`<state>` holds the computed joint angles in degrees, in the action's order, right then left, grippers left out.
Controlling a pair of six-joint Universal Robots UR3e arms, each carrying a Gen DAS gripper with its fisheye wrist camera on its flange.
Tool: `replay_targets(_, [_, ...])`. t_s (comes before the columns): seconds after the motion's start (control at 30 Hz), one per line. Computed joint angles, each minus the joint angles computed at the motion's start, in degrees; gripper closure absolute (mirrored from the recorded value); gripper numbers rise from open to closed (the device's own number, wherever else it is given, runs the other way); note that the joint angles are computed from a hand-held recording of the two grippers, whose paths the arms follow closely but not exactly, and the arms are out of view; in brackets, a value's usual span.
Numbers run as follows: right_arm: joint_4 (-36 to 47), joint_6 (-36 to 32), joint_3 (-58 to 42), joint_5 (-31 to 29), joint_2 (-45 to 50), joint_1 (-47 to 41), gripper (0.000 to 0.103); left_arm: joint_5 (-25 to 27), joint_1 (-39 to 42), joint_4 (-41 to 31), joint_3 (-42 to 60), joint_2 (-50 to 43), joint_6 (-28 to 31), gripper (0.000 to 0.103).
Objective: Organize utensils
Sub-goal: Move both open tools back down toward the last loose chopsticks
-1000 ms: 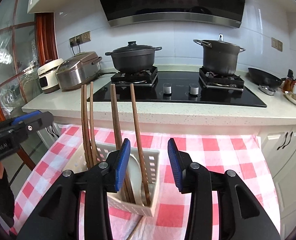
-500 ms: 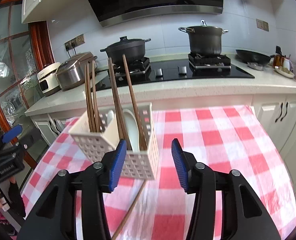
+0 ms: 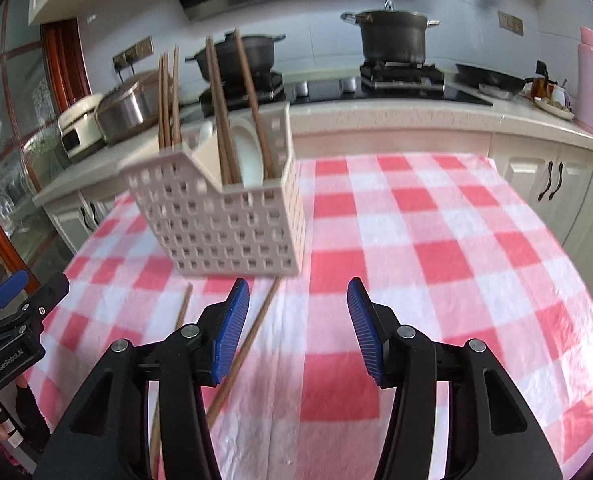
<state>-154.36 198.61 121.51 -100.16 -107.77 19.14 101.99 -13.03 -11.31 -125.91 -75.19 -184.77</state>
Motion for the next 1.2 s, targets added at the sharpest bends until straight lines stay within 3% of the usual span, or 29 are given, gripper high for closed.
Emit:
replay_targets(0.43, [2.38, 2.43, -4.5, -1.79, 11.82, 5.23, 0.054, -1.86, 3.79, 3.85, -8.82, 0.77, 1.74, 0.005])
replay_targets(0.57, [4.18, 2.37, -7.63, -2.05, 14.7, 6.11, 0.054, -5.08, 6.36, 2.46, -9.78, 2.55, 1.95, 0.005])
replay_targets(1.0, [9.42, 2.57, -15.45, -6.91, 22.22, 9.24, 0.06, -6.8, 7.21, 0.63, -9.92, 3.82, 2.67, 0.005])
replay_targets(1.03, [9.31, 2.47, -15.31, -6.51, 22.08, 9.07, 0.066, -6.67, 7.06, 0.54, -9.88, 3.75, 2.67, 0.005])
replay_targets(1.07, [9.4, 2.3, -15.21, -6.19, 21.81, 9.08, 0.08, -6.48, 6.84, 0.4, -9.77, 3.62, 2.64, 0.005])
replay_targets(1.13, [9.98, 1.49, -15.16, -6.51, 21.43, 9.39, 0.092, -5.93, 6.14, 0.07, -9.46, 3.25, 2.58, 0.005])
replay_targets(1.2, [10.03, 1.05, -14.31, -5.96, 20.45, 9.23, 0.095, -5.4, 5.31, -0.31, -9.06, 2.8, 2.45, 0.005])
